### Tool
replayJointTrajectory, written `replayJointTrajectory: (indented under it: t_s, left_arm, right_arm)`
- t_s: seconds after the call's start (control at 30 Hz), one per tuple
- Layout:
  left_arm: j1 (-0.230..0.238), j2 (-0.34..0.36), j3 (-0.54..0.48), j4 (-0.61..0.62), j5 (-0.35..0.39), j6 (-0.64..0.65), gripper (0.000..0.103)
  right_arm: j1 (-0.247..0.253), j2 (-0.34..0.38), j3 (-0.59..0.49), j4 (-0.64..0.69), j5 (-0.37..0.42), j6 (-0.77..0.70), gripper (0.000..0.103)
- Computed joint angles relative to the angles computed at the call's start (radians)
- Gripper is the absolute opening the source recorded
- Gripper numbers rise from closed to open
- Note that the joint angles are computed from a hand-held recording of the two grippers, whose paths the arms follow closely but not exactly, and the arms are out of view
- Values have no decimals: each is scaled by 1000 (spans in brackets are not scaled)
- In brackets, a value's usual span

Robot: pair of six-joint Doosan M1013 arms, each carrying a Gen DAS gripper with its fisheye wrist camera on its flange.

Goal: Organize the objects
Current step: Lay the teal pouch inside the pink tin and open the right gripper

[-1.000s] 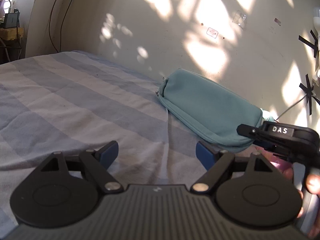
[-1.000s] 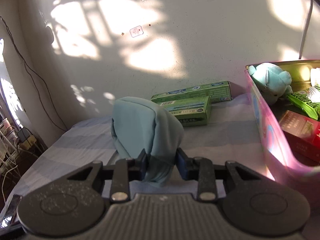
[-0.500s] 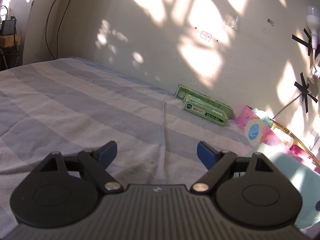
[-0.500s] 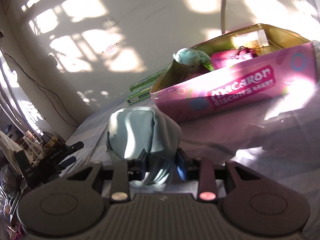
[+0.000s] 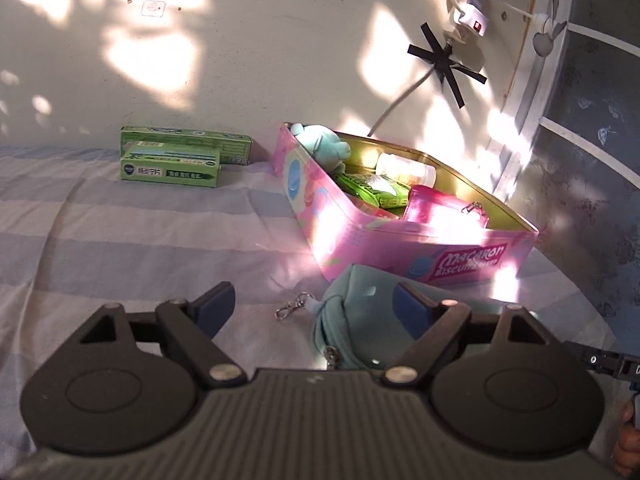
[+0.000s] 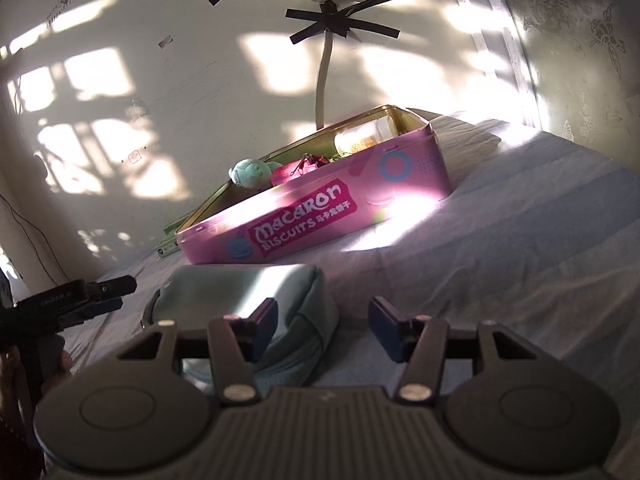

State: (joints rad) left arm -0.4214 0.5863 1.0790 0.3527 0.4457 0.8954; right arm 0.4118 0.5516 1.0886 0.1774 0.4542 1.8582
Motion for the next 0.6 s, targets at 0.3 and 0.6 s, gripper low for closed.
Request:
replayJointTrajectory:
  t_s: [0.3,0.6]
  left_arm:
    - [-7,54,-83,-158,111,163,48]
    - [-15,-28,-8,4,-111,-35,41]
  right_arm:
    - [-23,32,-16,359,49,-272,52]
    - [-27,-8,37,710,-147,-727,45]
